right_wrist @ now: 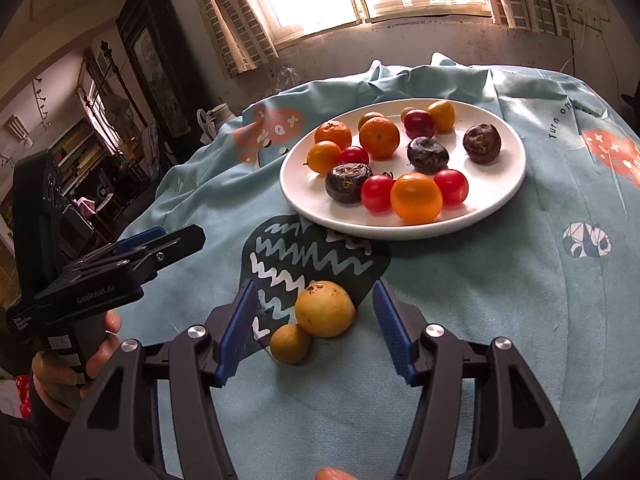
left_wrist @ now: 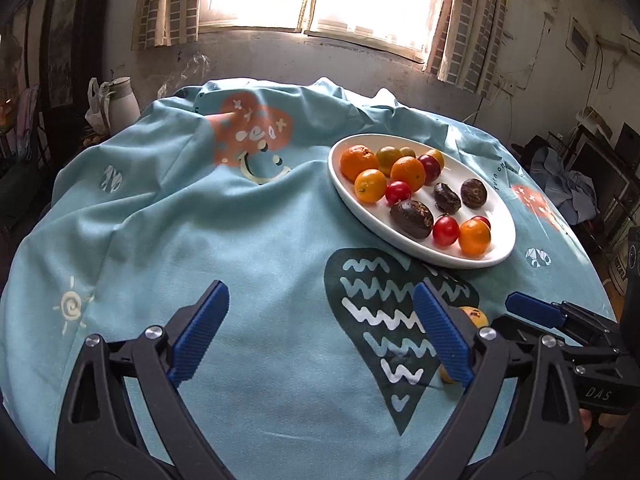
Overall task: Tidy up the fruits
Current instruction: 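Release the fig and red tomato onto the plate with both tools, then grasp a yellow citrus with the right tool while the left tool grasps a small yellow fruit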
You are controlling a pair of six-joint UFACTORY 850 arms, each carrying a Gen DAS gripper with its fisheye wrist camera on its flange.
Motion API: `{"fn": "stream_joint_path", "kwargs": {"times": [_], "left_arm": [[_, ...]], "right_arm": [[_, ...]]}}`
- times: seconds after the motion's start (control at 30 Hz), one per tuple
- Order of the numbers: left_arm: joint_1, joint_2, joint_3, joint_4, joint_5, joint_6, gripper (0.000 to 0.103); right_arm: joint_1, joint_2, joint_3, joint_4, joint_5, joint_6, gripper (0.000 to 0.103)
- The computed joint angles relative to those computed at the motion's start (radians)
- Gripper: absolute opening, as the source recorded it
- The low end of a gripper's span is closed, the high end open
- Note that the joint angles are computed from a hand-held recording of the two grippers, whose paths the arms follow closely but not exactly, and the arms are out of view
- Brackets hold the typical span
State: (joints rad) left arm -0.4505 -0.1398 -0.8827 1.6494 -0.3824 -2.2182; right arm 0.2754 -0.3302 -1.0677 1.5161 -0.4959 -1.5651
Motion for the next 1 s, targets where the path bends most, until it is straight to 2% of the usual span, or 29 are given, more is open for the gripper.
{"fn": "stream_joint_path", "kwargs": {"times": [0.07,0.23,0.33,0.4,0.53,0.7,0.8,1.0], "left_arm": [[-0.004,0.007,0.005,0.023,-0.014,-0.024,0.095],[-0.004,0.015,0.005,0.055,0.018,-0.035,0.095],[-0.022,0.022,0.007,0.072,-0.015,-0.037,0.095],[-0.028,0.028,0.010,0.087,-0.022,-0.046,0.095],[-0.027,0.039,0.019,0.135,-0.003,-0.095,0.095],[-0.028,0.041,0.020,0.140,-0.005,-0.101,0.095],[-0.030,0.042,0.020,0.137,-0.010,-0.100,0.095],[-0.026,0.032,0.013,0.103,0.011,-0.060,0.095]], "right_arm": [[0.002,-0.007,-0.004,-0.025,0.004,0.033,0.060],[0.011,-0.027,-0.017,-0.068,0.030,0.075,0.055],[0.014,-0.045,-0.032,-0.108,0.029,0.120,0.049],[0.017,-0.052,-0.036,-0.113,0.032,0.135,0.049],[0.021,-0.064,-0.047,-0.140,0.032,0.168,0.046],[0.023,-0.075,-0.057,-0.152,0.022,0.191,0.040],[0.032,-0.069,-0.054,-0.156,0.045,0.186,0.038],[-0.005,-0.037,-0.032,-0.076,-0.010,0.138,0.038]]}}
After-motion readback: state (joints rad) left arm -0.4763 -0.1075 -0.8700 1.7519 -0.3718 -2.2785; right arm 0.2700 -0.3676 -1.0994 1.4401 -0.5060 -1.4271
